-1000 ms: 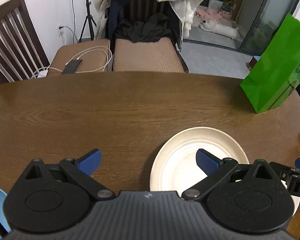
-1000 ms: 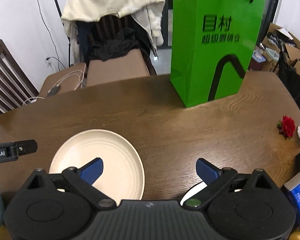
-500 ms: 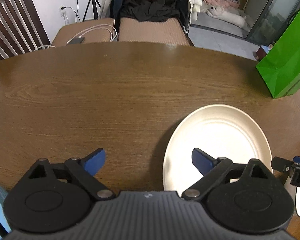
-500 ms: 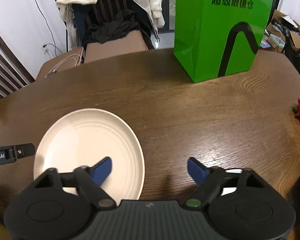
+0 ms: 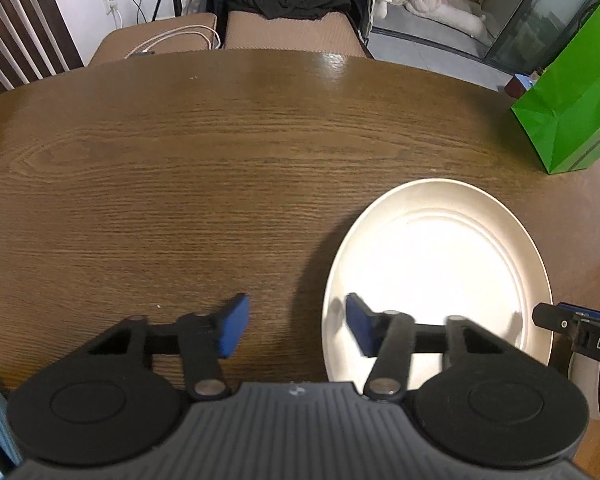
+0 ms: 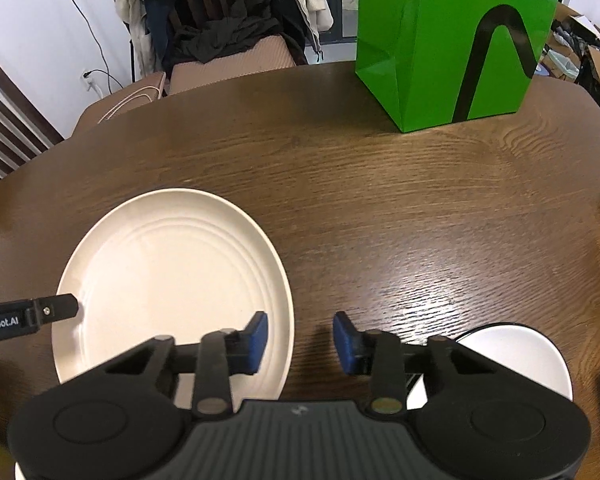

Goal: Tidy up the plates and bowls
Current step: 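Close both grippers on the rim of the third cream plate, then lift the third cream plate off the table with both grippers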

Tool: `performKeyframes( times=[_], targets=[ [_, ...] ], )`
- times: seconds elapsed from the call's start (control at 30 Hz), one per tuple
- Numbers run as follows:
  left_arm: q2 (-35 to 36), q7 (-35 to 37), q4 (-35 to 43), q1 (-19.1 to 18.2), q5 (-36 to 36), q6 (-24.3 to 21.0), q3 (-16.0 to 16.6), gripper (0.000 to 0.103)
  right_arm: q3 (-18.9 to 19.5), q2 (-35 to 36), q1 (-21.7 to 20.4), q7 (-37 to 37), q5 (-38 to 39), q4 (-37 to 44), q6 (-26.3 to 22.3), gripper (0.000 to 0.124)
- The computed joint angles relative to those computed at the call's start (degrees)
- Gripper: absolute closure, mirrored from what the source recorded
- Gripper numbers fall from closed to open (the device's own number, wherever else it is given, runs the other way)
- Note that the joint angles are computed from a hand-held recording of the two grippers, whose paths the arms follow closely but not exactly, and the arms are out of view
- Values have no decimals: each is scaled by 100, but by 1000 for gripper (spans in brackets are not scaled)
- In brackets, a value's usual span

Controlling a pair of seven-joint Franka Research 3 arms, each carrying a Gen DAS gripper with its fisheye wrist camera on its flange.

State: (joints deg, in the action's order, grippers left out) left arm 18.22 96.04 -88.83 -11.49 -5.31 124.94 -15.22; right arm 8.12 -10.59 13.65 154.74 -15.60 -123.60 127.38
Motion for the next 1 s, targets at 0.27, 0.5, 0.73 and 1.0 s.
performKeyframes(
  times=[0.27, 0.5, 0.73, 1.0],
  targets=[
    [-14, 308, -94, 77, -335, 6, -96, 78, -30, 58, 3, -1, 83, -54, 123, 104],
    [-112, 426, -269, 46, -476, 142, -100, 88, -25, 14, -9, 14, 184, -176, 342, 114],
    [-144, 304, -288, -27, -345, 181, -63, 88, -15, 167, 6, 98, 75, -2, 214, 115],
    [-242, 265, -388, -65, -291, 247, -77, 89, -17, 233, 91, 244, -83, 80, 76, 115]
  ],
)
